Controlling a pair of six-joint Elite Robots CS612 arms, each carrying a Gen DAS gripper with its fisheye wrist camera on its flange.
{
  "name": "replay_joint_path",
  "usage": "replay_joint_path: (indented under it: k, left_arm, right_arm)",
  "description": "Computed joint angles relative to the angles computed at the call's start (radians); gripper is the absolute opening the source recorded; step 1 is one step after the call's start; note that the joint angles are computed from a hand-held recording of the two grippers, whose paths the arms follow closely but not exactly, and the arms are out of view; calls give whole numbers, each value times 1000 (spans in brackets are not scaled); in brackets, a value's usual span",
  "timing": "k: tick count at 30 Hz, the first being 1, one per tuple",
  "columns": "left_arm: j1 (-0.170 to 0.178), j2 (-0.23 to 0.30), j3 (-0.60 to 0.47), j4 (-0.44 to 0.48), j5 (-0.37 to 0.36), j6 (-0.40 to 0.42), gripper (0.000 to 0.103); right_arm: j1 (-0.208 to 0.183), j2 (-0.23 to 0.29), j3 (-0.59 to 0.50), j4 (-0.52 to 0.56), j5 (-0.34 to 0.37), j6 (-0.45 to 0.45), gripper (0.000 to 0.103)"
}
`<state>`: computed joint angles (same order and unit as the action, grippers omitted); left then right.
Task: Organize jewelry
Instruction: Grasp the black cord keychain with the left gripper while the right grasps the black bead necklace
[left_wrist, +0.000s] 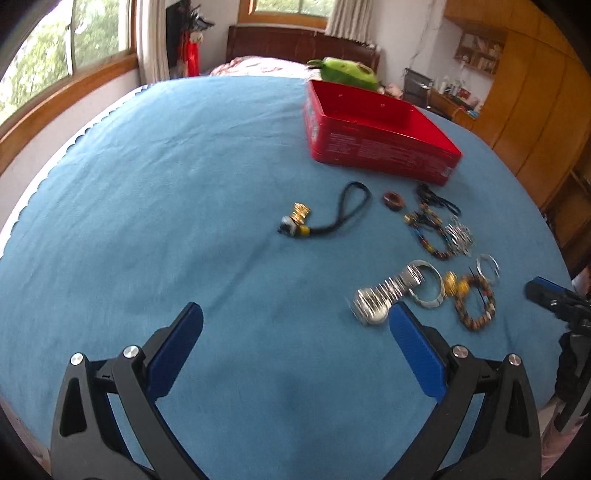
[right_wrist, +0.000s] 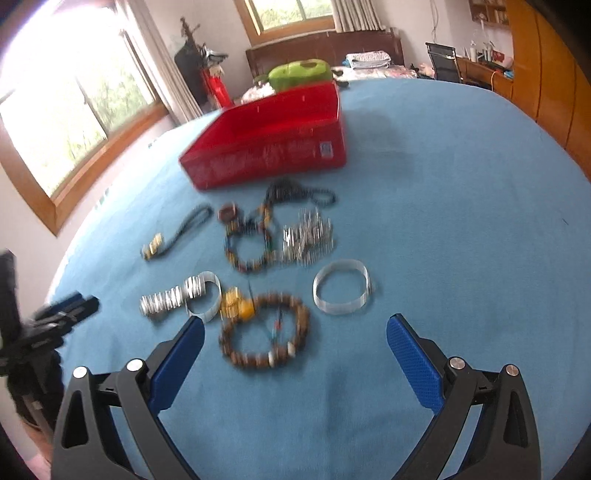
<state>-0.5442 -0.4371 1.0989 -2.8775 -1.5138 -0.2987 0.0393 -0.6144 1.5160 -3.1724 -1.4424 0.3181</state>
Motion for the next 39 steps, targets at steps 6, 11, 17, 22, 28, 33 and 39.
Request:
replay_joint_path:
  k: [6,11,17,22,28,33,39]
  left_arm:
    - [9,97,-231,235,-22,44,99]
    - [11,185,-408,376,-26,43,99]
    - [10,259,-560,502,-37,59,99]
    - [2,320,-675,559,-15,86,99]
    - [-6,355,-753,589,8,84,71]
    - [-10,376,-796,603,12,99,57]
    - [-11,381,-801,578,12,117,26]
  right_arm:
    - [-29,40,-119,84,27,14,94]
    - [-54,95,-237,207,132,10,78]
    - [-53,175,-404,358,170,-57,75]
    - [-44,225,-511,459,129,-99,75]
    - [-29,254,-587,559,83,-179,78]
    - [-5,277,-629,576,3,-248,74]
    - [0,263,-595,532,-24,-286,36]
